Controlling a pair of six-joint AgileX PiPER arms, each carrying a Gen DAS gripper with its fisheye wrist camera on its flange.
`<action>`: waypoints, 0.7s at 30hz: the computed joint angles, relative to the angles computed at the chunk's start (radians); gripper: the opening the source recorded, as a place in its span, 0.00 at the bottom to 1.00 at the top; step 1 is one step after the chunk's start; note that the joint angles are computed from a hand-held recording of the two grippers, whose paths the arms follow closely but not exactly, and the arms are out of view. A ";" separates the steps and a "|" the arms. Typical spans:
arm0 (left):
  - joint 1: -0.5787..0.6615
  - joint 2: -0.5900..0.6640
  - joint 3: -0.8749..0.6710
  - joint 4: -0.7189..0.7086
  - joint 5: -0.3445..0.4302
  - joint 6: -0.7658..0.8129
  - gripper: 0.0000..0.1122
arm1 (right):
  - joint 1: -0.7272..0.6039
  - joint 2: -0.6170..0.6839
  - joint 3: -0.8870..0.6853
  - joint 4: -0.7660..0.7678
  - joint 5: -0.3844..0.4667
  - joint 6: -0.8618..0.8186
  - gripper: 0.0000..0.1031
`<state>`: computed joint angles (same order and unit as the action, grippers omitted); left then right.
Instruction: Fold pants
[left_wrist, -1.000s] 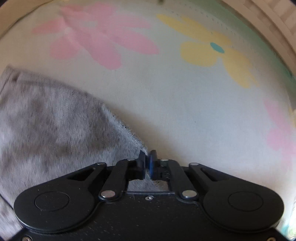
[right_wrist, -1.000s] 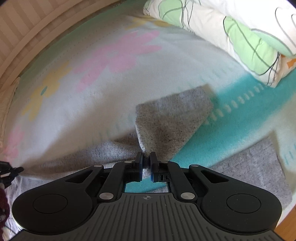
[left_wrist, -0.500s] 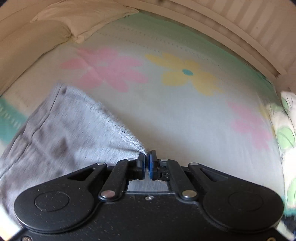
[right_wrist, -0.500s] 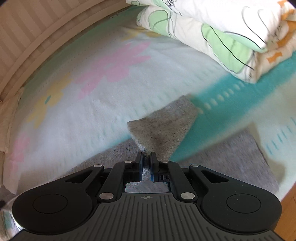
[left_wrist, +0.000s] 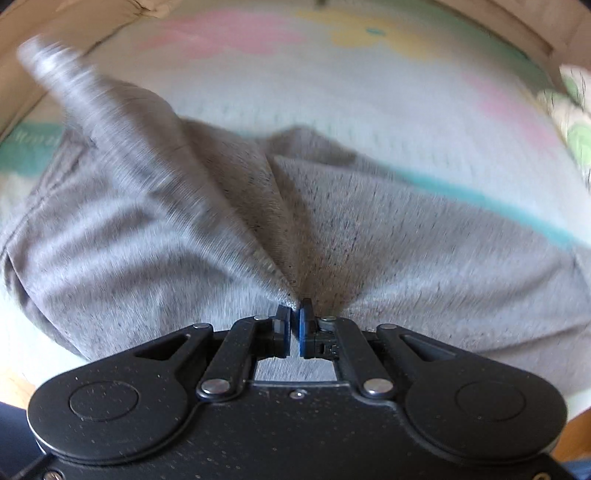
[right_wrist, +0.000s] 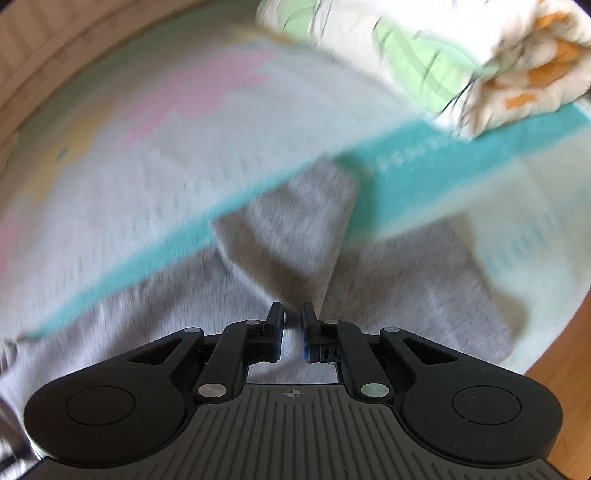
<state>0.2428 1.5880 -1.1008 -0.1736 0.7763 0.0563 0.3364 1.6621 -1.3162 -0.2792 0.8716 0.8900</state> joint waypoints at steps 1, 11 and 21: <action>-0.005 0.012 0.006 0.011 -0.013 0.006 0.05 | 0.012 -0.009 0.002 -0.054 -0.007 0.049 0.12; -0.111 0.051 0.037 0.179 -0.117 -0.103 0.07 | 0.103 0.177 -0.160 -0.260 -0.005 0.147 0.23; -0.095 0.003 0.119 -0.002 -0.164 0.031 0.51 | 0.141 0.379 -0.402 -0.242 0.078 -0.086 0.23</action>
